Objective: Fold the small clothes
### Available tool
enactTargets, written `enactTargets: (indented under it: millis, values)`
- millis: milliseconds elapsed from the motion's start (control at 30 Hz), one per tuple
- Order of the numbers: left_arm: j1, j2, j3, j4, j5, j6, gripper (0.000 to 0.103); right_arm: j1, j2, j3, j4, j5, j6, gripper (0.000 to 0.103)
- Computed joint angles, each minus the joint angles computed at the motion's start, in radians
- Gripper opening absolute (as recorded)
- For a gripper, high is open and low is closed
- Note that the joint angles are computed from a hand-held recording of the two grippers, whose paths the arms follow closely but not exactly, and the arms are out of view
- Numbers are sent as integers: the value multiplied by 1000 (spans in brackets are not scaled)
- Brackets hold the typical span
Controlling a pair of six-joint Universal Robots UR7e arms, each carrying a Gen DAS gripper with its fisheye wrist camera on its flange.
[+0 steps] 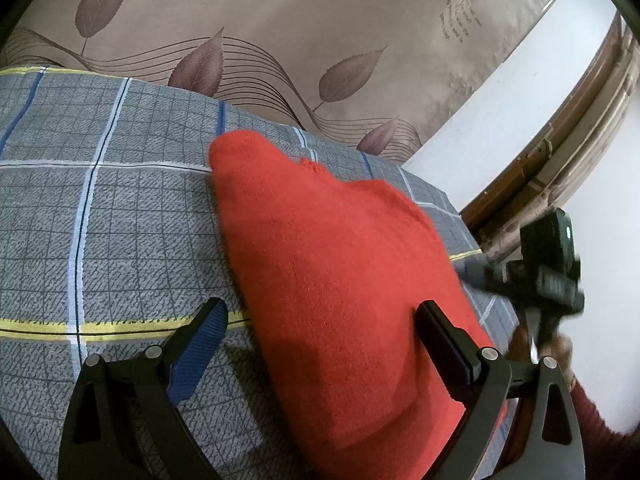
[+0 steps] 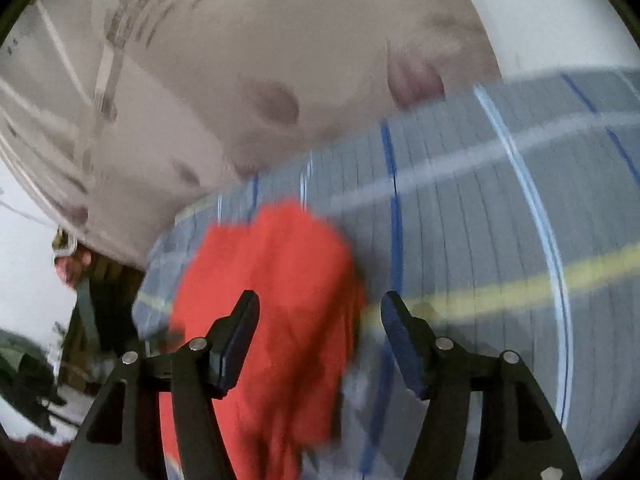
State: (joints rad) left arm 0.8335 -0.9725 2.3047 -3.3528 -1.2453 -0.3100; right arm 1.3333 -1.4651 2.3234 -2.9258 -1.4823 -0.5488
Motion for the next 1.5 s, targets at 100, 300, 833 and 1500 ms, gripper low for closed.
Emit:
enactTargets:
  millis: [100, 300, 833, 1500]
  values:
    - [4, 1, 3, -10, -10, 0, 95, -6, -21, 43, 45, -17, -12, 65]
    - [12, -6, -2, 22, -65, 23, 95, 32, 26, 40, 59, -14, -39, 76]
    - [-31, 1, -20, 107, -25, 56, 98, 28, 89, -13, 96, 78, -25, 70]
    - [-84, 25, -42, 190, 103, 70, 99, 42, 112, -16, 80, 68, -46, 73]
